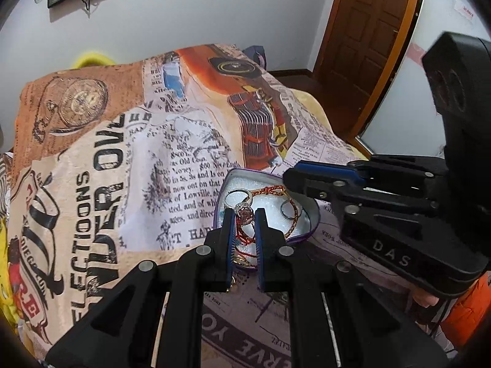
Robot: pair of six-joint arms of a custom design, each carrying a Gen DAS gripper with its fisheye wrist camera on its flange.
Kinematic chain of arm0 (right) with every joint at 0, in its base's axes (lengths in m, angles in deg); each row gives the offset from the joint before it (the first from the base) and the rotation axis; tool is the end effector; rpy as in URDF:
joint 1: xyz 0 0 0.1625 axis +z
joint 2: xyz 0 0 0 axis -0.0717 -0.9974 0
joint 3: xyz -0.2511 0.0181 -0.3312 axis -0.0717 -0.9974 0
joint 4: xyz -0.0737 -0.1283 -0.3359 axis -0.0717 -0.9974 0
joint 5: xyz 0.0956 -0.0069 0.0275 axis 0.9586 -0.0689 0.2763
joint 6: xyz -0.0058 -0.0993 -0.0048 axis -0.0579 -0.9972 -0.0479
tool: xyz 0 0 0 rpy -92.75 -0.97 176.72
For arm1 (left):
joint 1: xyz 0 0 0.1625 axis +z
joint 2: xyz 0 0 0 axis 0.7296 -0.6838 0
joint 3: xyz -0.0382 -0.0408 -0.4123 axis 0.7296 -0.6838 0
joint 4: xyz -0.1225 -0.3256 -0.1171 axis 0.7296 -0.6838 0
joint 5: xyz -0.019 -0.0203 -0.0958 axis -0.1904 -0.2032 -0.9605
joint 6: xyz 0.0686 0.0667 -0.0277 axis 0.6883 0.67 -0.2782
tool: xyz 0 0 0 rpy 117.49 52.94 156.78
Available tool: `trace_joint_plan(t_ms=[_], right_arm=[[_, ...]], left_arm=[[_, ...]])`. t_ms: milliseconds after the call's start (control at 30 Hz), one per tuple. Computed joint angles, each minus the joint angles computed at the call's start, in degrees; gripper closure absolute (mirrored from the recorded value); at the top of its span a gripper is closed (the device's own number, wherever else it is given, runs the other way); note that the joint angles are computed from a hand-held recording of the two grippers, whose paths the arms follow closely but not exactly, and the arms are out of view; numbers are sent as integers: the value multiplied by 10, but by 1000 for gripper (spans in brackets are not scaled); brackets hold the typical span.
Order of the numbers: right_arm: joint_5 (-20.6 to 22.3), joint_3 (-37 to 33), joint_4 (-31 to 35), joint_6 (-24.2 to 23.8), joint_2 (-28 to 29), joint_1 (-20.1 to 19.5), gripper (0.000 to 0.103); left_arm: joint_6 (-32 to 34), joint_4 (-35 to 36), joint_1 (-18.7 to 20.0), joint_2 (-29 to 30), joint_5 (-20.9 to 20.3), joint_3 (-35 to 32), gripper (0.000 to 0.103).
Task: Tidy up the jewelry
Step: 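Carry the earring with the left tool while the right tool carries the ring into the tin, then open both tools over the tin and lift them away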
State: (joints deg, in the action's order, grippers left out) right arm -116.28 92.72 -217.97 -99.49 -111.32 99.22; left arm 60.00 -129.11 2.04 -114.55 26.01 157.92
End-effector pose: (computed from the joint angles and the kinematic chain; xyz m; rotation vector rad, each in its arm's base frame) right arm 0.1396 -0.5098 0.2149 0.4973 -2.4583 0.8109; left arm -0.2717 -0.5866 0.0139 0.9788 2.5096 -0.4814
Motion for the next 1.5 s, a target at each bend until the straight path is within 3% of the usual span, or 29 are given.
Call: trace_joint_plan(t_ms=[233,667,933,1033,1100,1167,1267,1500], right_arm=[[5,-15,47,16,3,-11,95],[-1,-25,75,19,4,-9,94],[-24,-22,71,13,5,5,85],[-32,-18,67,11,2,11,84],[-36,-15,66,10,-1,16,83],[-43,-10,62,10,-5,22,74],[-50,-1,43,8,-7,29,62],[-54,18,24,9,-20,37,62]], left_arm=[[0,22,10,12,-15,-17,92],[-2,26,9,0,-16,-10,92],[-7,25,3,-30,-2,9,92],[-12,21,-2,-46,8,22,86],[-13,16,-4,-54,17,30,74],[-14,12,-7,-62,30,40,70],[-23,25,-7,-71,45,48,68],[-41,85,6,-72,64,55,68]])
